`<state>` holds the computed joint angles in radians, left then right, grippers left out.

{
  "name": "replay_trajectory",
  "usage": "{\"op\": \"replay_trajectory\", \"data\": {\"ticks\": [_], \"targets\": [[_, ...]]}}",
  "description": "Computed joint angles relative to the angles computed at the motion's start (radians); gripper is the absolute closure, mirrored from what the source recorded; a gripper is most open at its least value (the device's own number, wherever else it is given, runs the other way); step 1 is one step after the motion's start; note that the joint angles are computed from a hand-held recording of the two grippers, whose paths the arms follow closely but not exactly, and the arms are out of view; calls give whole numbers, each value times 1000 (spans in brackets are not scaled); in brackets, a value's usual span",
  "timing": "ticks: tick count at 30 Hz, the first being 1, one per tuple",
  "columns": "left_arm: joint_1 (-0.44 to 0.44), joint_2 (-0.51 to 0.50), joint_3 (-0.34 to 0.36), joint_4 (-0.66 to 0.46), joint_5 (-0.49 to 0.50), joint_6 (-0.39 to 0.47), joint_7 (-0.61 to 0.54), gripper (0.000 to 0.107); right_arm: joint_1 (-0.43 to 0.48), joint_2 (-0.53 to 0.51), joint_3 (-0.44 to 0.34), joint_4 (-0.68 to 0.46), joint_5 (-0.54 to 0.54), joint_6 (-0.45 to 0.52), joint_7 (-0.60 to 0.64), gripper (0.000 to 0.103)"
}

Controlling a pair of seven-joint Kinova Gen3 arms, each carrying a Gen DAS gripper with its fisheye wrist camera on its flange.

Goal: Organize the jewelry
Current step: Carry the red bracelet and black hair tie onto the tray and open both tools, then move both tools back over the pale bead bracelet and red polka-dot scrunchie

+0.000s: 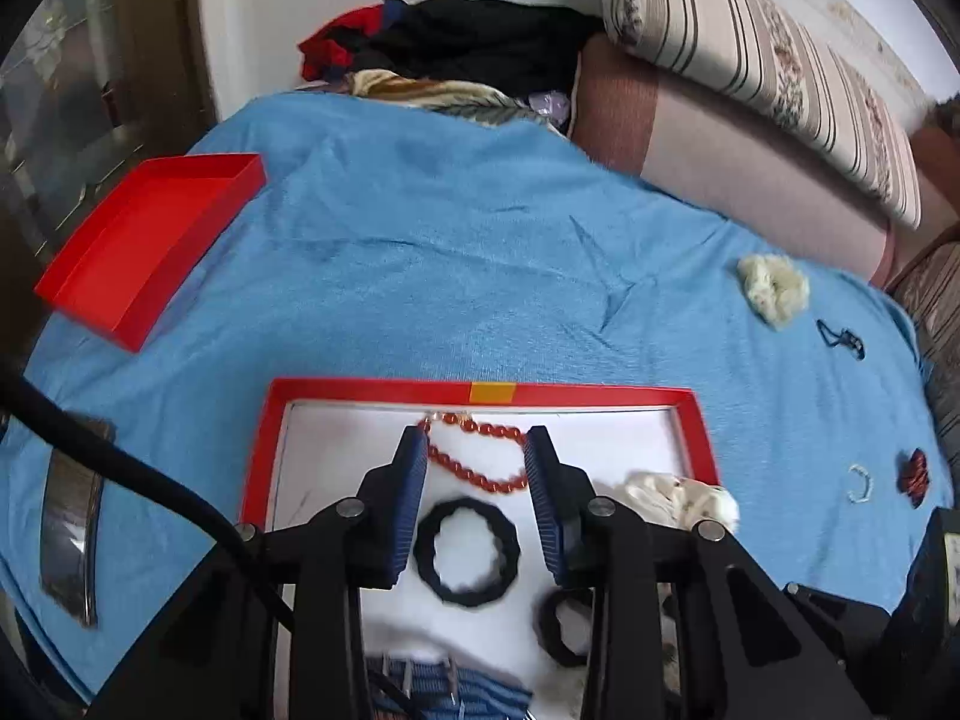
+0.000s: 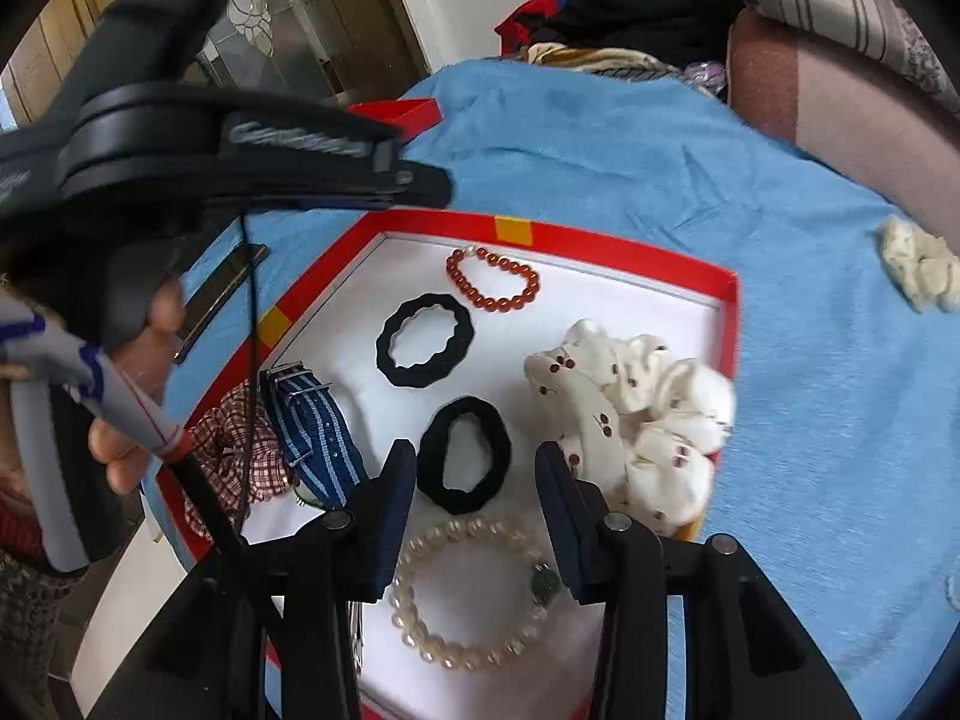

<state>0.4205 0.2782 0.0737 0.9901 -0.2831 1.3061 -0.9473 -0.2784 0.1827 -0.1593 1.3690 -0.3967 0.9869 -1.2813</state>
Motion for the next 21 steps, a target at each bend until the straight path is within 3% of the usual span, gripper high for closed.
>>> {"op": "replay_trajectory", "data": {"ticks": [5,11,16,21], "targets": [[115,-33,6,-12,-132,92,123,65,61,-96,31,80,-69,-10,54,52],[276,-14,36,-73,-289,243,219,63,149,-202,117,191,-121,11,147,52],[389,39,41,-159,-352,323,235,60,223,-251,205,251,-125,38,197,52],[506,123,4,-289,-404,392,201,59,314,-279,290,292,-166,60,237,52]]}}
